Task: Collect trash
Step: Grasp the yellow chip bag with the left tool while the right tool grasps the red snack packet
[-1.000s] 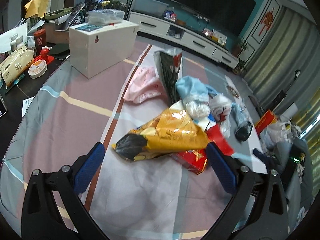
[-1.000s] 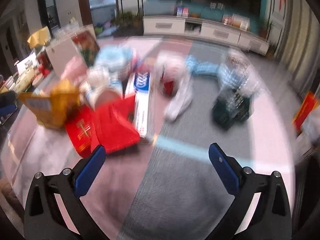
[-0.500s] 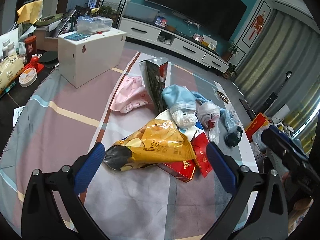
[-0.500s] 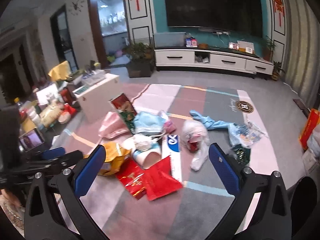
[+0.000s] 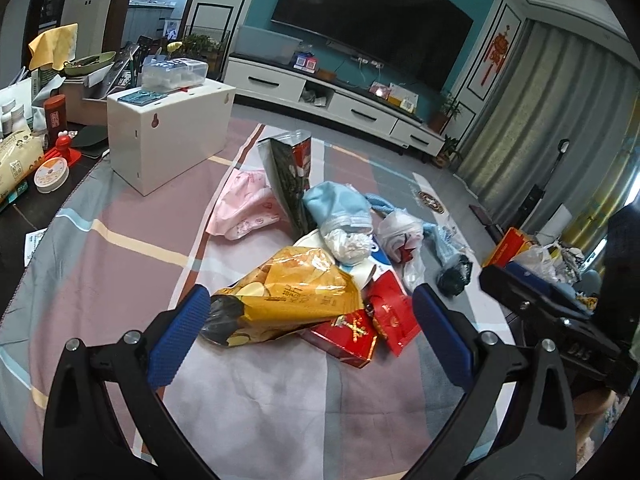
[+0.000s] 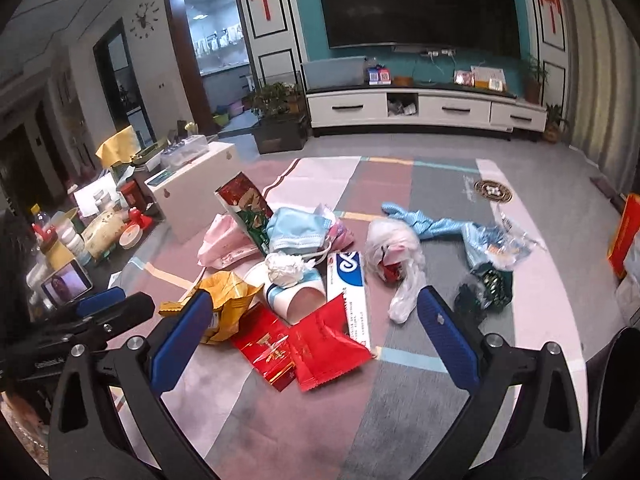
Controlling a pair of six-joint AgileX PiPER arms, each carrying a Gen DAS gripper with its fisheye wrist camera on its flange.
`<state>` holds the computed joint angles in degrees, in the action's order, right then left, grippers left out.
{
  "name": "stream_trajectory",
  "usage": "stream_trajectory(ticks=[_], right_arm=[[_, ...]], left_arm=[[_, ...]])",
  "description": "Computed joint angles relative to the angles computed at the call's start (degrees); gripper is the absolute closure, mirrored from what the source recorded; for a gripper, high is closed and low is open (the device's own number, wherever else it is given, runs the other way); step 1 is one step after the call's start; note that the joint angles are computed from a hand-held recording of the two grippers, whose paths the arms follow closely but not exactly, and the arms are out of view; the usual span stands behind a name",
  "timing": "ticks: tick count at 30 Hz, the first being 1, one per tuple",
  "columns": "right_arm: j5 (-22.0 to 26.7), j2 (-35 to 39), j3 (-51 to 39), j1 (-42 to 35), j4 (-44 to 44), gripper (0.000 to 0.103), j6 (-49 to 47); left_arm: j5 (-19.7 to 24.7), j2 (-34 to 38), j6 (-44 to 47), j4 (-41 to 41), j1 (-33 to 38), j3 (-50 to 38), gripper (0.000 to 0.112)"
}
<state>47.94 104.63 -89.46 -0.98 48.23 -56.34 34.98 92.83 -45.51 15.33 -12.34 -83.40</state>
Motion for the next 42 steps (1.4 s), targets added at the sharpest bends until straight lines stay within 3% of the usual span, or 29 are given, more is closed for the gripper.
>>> stream_trajectory(ticks=[4,7,11,15,25,29,33,36,38,40,41,42], right_arm=[[-2.0,0.0,1.0,1.2,-2.0,0.021,1.1],[-0.6,1.9,-0.6,1.6,-3.5,0.031,2.2],[1.3,5.9,-4.1,1.9,-6.7,0.035,6.4],[3.0,9.2,-7.3,1.8,-8.7,0.036,9.2],[2.6,14.6,-10.5,3.2,-13.6,0.038,13.4],[3.9,15.7,-11.4,3.3,-14.3,0.044,13.7],[4.2,15.9,-11.2,3.7,-15.0,0.056,13.5],[5.3,15.8,-11.4,3.3,-14.3,0.075,12.8],[5.9,15.8,-11.6,3.2,-14.0,0.08,12.6],[6.6,15.7,-11.7,2.9,-13.7,0.095,12.2],[7.0,15.5,-11.7,2.7,-13.3,0.095,11.8],[6.9,15.3,-11.4,2.8,-13.1,0.096,11.6]], left_arm=[[-1.7,-0.1,1.3,-1.7,0.4,0.6,0.015],[-2.2,0.5,3.1,-3.2,0.6,0.5,0.019],[-4.1,1.3,6.3,-7.3,1.7,1.2,0.026],[-8.4,2.4,18.3,-20.6,3.8,3.0,0.026],[-2.0,8.6,8.2,-8.0,1.4,-2.3,0.026],[0.1,9.6,8.6,-9.4,2.0,-3.1,0.026],[-0.3,9.3,9.5,-10.4,2.4,-2.2,0.024],[-0.1,9.5,10.6,-12.2,2.7,-2.3,0.025],[0.3,10.0,10.4,-12.6,2.7,-2.6,0.029],[1.3,10.4,8.1,-10.5,2.4,-3.1,0.043],[1.0,10.3,8.5,-11.6,2.7,-2.8,0.045],[0.9,10.2,8.9,-12.6,3.0,-2.6,0.057]])
